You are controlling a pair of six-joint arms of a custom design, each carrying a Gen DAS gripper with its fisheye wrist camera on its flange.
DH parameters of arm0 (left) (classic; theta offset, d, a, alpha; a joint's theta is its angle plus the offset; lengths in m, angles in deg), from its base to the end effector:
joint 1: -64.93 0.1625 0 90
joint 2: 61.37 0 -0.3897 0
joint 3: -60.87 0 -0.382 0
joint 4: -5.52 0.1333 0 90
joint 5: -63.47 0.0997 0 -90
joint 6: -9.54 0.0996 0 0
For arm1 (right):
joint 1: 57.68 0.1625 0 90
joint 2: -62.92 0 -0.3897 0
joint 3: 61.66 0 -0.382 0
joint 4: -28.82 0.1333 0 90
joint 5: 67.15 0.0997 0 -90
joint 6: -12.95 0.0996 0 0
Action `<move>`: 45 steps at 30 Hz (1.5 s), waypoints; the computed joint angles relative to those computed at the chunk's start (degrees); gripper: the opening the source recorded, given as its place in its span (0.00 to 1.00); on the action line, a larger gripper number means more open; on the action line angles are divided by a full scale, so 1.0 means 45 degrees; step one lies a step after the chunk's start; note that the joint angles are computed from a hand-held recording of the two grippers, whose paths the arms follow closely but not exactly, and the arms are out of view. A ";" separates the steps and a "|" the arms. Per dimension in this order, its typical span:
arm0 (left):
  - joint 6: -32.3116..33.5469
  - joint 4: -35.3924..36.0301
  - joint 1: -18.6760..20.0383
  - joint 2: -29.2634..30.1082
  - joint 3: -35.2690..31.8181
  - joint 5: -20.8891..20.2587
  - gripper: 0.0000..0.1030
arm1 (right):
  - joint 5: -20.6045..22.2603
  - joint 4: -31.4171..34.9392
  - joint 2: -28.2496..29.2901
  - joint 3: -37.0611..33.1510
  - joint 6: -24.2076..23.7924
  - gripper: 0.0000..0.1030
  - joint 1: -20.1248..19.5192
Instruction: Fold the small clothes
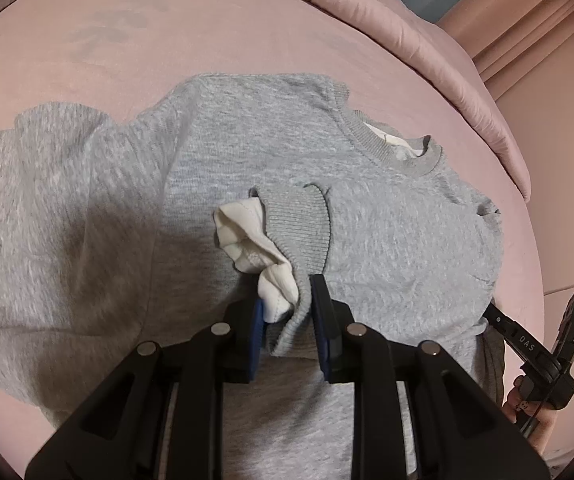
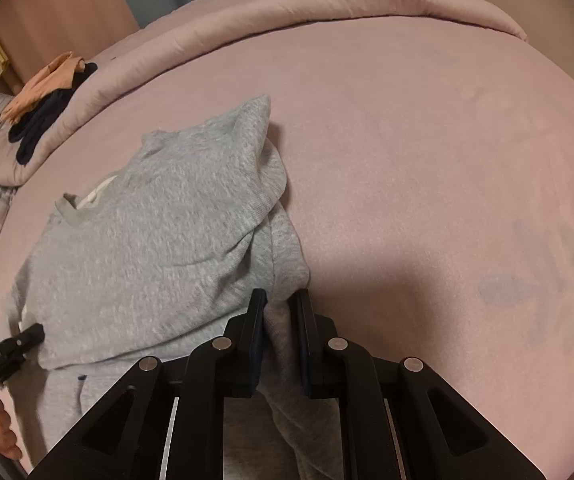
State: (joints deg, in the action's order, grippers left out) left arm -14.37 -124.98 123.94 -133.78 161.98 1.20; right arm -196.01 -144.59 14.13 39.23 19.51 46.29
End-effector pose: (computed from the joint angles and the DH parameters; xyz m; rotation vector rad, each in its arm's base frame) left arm -0.1387 -0.5798 0.2846 0.0998 2.7497 -0.5652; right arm 0.2176 -0.5815 0.1398 -0.0833 -2.4579 0.8287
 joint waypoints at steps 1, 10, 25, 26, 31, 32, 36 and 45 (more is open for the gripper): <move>-0.0037 0.0011 0.0015 0.0003 -0.0010 -0.0040 0.24 | 0.0023 -0.0015 0.0011 -0.0009 -0.0029 0.10 -0.0024; 0.0164 -0.0288 0.0049 0.0014 0.0098 -0.0029 0.25 | -0.0241 -0.0500 -0.0122 0.0380 -0.0234 0.10 0.0070; 0.0256 -0.1240 0.0034 -0.0126 0.0608 -0.0017 0.25 | -0.0904 -0.0817 0.0137 0.0350 -0.0459 0.10 0.0309; 0.0273 -0.1295 0.0021 -0.0133 0.0649 -0.0010 0.25 | -0.0951 -0.0781 0.0158 0.0318 -0.0448 0.10 0.0324; 0.0328 -0.1498 0.0020 -0.0166 0.0745 -0.0030 0.25 | -0.1209 -0.0457 0.0248 0.0126 -0.0389 0.10 0.0403; 0.0345 -0.1522 0.0013 -0.0176 0.0766 -0.0026 0.25 | -0.1232 -0.0414 0.0253 0.0105 -0.0349 0.10 0.0406; 0.0393 -0.1547 0.0028 -0.0181 0.0769 -0.0044 0.25 | -0.1375 -0.0291 0.0313 0.0000 -0.0233 0.10 0.0451; 0.0435 -0.1679 -0.0004 -0.0226 0.0871 0.0002 0.25 | -0.1598 -0.0178 0.0434 -0.0127 -0.0053 0.10 0.0521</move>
State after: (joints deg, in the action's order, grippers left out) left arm -12.41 -132.54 123.93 -134.80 165.90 1.21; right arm -203.20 -145.39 16.08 38.66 19.27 48.64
